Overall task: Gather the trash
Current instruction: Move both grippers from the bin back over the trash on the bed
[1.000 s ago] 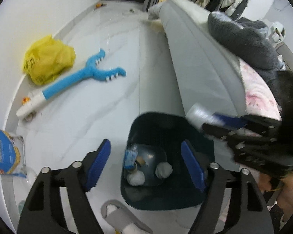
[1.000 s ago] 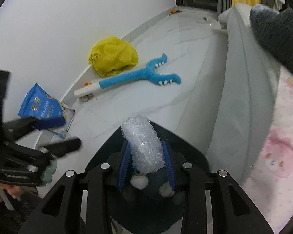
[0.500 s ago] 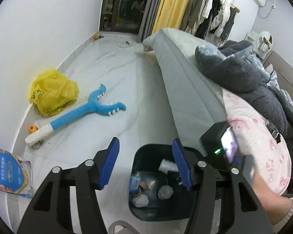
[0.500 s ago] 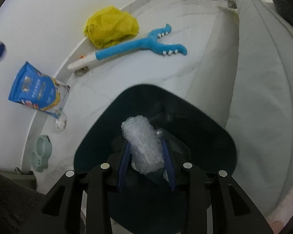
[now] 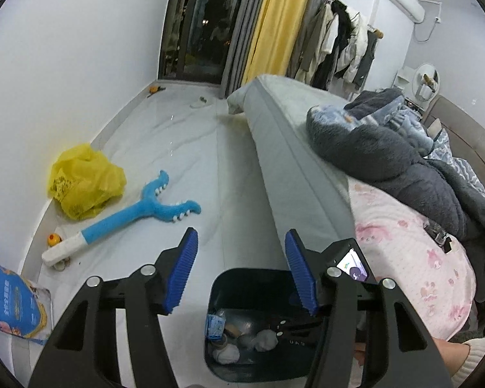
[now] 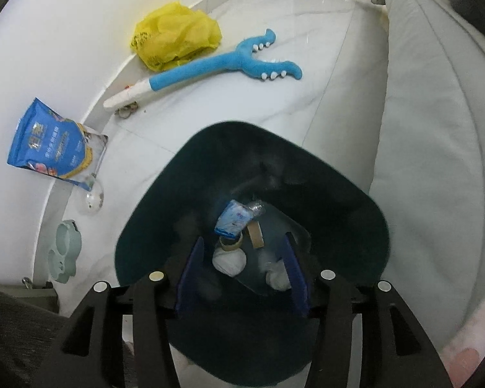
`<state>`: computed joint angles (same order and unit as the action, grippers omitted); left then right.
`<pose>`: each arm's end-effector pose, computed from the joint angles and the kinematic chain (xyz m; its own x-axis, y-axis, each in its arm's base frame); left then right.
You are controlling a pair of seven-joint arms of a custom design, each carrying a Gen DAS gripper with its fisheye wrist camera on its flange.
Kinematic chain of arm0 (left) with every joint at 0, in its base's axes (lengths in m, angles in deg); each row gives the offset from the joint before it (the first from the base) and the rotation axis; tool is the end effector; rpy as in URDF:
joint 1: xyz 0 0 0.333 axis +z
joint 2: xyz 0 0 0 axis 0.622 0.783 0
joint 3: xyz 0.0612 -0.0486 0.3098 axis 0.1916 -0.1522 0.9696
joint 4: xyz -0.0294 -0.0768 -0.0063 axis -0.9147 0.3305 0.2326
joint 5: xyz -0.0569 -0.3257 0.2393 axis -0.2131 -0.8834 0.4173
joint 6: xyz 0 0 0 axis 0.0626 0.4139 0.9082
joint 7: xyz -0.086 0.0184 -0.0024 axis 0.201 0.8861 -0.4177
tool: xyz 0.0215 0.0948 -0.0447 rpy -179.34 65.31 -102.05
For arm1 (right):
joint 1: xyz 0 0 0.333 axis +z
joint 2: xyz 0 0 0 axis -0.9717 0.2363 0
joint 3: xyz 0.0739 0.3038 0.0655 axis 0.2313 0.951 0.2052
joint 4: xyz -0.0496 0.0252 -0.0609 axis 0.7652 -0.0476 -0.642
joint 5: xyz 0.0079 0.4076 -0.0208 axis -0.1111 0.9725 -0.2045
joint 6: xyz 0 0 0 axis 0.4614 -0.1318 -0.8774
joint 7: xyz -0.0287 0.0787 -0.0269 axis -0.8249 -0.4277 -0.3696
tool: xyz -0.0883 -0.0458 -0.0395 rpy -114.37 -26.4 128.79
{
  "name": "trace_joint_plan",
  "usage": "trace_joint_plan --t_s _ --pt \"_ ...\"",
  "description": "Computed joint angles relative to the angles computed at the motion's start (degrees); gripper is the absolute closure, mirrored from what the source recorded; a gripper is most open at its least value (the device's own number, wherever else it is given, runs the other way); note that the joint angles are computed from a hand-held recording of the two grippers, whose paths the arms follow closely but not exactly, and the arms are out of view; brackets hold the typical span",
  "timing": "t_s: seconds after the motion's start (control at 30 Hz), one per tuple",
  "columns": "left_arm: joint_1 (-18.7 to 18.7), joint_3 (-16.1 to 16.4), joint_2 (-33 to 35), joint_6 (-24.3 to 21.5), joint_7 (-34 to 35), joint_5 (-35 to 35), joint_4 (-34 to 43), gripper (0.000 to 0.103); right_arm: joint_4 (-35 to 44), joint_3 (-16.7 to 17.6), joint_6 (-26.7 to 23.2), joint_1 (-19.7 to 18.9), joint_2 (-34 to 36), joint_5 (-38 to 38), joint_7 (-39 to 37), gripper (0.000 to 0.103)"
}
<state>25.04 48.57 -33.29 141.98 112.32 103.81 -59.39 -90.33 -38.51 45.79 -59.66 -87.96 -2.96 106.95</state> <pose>0.4031 -0.3408 0.6340 0.0741 -0.9767 0.2013 -0.6270 -0.2027 -0.7522 0.5002 0.1911 0.5039 0.6663 -0.7212 -0.1896 -0.7406 -0.6103 -0.2811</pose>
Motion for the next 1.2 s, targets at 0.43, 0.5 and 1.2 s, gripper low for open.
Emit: trace_joint_plan --t_s 0.43,0.5,1.2 --pt "-1.4 -1.2 6.2 -1.9 -2.3 5.2 7.9 0.044 0.2 -3.9 -0.4 -1.5 -5.6 9.5 -6.8 0.033" --pt "-2.3 -1.0 7.6 -2.3 -2.2 5.9 9.4 0.042 0.0 -4.5 0.6 -2.0 -6.5 10.5 -8.1 0.032" --pt "-15.9 4.5 26.5 -5.3 3.3 8.7 30.9 0.015 0.8 -11.1 7.0 -7.8 -10.2 13.3 -20.4 0.017"
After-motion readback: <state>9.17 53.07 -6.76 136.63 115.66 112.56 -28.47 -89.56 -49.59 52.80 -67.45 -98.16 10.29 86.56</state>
